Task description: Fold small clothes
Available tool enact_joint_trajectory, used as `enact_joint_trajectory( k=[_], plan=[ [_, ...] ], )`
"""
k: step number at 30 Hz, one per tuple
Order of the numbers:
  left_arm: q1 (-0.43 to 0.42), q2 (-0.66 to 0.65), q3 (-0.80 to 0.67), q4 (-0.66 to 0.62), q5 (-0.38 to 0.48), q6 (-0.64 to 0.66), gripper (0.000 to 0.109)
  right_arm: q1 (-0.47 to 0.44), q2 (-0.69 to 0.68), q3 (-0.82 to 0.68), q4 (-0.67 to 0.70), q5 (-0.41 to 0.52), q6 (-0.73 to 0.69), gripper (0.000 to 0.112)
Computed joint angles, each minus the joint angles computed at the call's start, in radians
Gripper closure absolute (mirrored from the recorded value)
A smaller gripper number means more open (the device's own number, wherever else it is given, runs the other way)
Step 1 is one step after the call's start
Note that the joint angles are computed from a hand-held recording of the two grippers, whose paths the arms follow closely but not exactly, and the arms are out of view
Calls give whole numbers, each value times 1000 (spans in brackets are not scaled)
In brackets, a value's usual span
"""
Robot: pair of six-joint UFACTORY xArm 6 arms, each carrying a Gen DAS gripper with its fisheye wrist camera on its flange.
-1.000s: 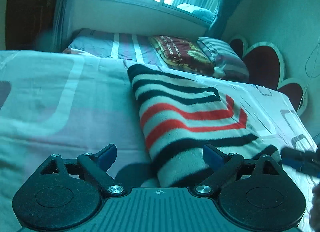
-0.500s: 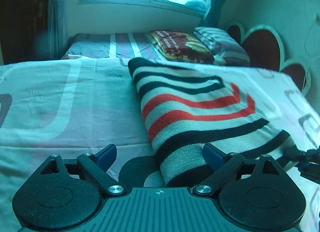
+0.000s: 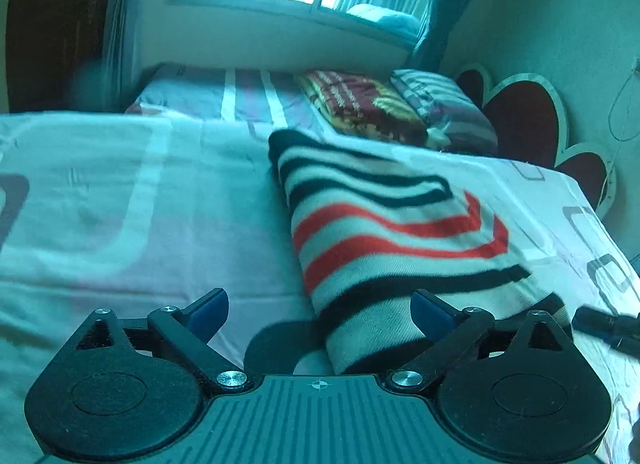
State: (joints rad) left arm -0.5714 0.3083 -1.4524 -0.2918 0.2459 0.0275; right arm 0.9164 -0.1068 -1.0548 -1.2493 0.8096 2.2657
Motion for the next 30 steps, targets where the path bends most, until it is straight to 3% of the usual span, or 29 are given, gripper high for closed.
enact_joint_trajectory(
  k=[5, 8, 12, 13, 15, 16, 19, 23, 26, 30],
  plan=[
    [6, 41, -58, 235, 53, -157, 11, -50, 147, -179, 83, -47, -368, 95],
    [3, 50, -66, 297, 71, -192, 11, -59, 227, -260, 223, 16, -559, 110],
    [3, 52, -87, 333, 83, -196, 11, -61, 241, -280, 250, 21, -619, 111],
    [6, 50, -94, 340, 75, -207, 18, -61, 234, -284, 247, 23, -615, 110],
    [13, 67, -138, 376, 81, -234, 20, -63, 214, -277, 165, 13, -551, 93],
    [16, 85, -169, 363, 93, -229, 20, -69, 211, -280, 141, 12, -533, 92],
    [17, 168, -299, 296, 168, -179, 19, -121, 246, -319, 158, -40, -576, 92],
    [10, 254, -416, 323, 251, -180, 18, -161, 314, -371, 256, -81, -713, 94],
    [3, 261, -403, 401, 232, -218, 11, -157, 339, -385, 260, -65, -752, 94],
    [8, 260, -397, 360, 225, -203, 9, -148, 343, -392, 249, -52, -766, 93]
  ],
)
